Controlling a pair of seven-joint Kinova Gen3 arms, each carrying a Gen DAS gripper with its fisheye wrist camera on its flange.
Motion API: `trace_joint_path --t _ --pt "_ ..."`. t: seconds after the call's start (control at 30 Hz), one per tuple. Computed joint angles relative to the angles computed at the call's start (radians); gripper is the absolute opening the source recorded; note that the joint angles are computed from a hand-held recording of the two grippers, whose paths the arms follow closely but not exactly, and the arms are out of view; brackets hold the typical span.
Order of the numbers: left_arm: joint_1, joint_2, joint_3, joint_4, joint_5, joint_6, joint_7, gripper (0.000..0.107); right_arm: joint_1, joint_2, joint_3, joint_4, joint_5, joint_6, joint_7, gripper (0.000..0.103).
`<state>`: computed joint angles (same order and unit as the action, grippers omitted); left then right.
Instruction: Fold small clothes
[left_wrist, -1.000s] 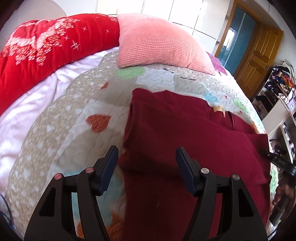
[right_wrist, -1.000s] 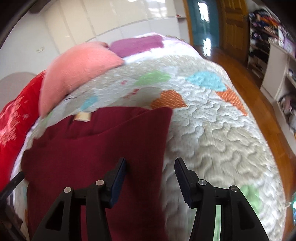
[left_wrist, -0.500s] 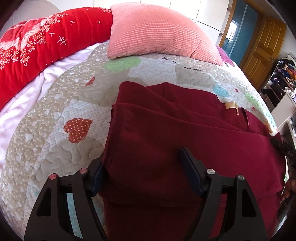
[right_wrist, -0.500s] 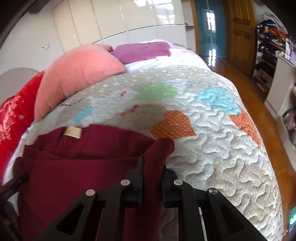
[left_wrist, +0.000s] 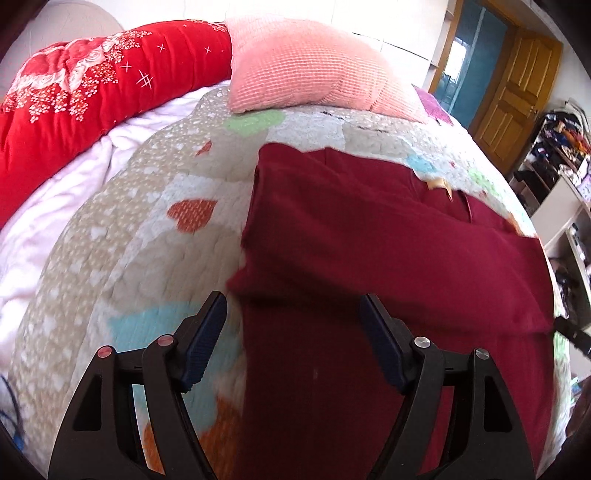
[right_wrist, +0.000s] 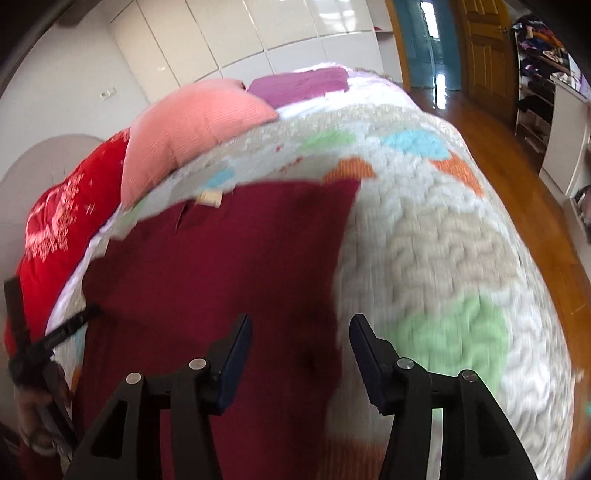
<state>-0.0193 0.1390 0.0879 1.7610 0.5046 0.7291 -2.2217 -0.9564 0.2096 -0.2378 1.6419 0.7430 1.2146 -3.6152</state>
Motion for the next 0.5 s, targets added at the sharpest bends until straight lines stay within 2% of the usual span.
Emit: trace_joint_path --t 0.1,0.2,0.4,0.5 --pt "-0.011 -0.047 -0.009 0.049 0.008 -0.003 -0.048 0.075 -0.03 0.001 -0.017 0.03 -0.017 -0.031 -0.077 0.055" --pt "-0.029 -0.084 -0.033 0.087 0.045 0.025 -0.113 0.075 -0.086 0.012 -0.029 0.045 0.008 -0.002 -0.18 0.057" --pt "-0.075 -0.134 -0.102 0.13 0.111 0.116 -0.207 0.075 -0.154 0.002 -0.052 0.083 0.078 -0.026 -0.329 0.063" --pt "-0.11 -0.141 -0.138 0.137 0.15 0.187 -0.248 0.075 -0.17 0.012 -0.061 0.08 0.093 -0.022 -0.34 0.063"
